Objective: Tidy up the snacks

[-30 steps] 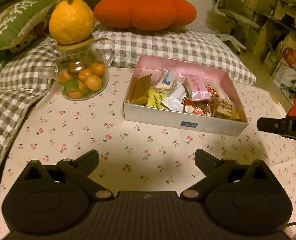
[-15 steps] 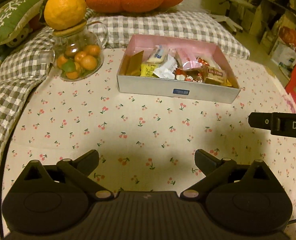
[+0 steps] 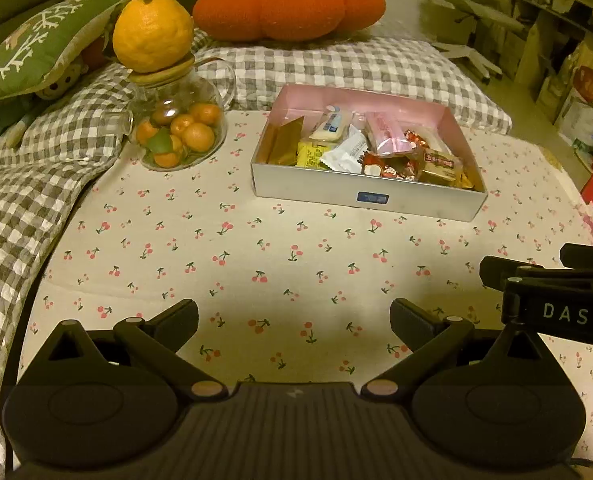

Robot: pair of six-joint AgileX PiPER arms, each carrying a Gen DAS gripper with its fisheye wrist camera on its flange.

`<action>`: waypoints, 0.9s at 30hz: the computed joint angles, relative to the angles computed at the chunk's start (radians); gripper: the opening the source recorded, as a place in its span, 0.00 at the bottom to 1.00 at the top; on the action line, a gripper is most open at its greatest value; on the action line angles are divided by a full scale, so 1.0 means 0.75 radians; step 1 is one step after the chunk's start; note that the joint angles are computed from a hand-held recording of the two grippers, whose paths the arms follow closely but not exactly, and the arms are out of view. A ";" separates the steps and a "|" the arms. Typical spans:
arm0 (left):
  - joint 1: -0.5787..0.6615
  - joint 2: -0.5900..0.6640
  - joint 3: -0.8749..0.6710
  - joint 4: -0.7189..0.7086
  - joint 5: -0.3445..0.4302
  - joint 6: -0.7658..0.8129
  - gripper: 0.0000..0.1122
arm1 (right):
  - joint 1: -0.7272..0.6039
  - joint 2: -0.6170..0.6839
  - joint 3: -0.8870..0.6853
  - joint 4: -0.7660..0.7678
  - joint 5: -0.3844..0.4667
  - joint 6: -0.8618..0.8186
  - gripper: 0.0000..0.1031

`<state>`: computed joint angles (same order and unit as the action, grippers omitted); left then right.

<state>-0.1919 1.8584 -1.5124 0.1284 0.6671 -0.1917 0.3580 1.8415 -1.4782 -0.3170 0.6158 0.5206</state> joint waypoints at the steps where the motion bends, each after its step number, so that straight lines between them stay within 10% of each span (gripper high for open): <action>1: -0.002 -0.002 0.003 0.007 -0.001 -0.006 0.91 | 0.001 -0.002 0.004 -0.010 -0.002 0.009 0.86; 27: -0.001 -0.014 0.029 0.055 -0.024 -0.069 0.91 | 0.010 0.000 0.017 -0.021 -0.002 0.006 0.86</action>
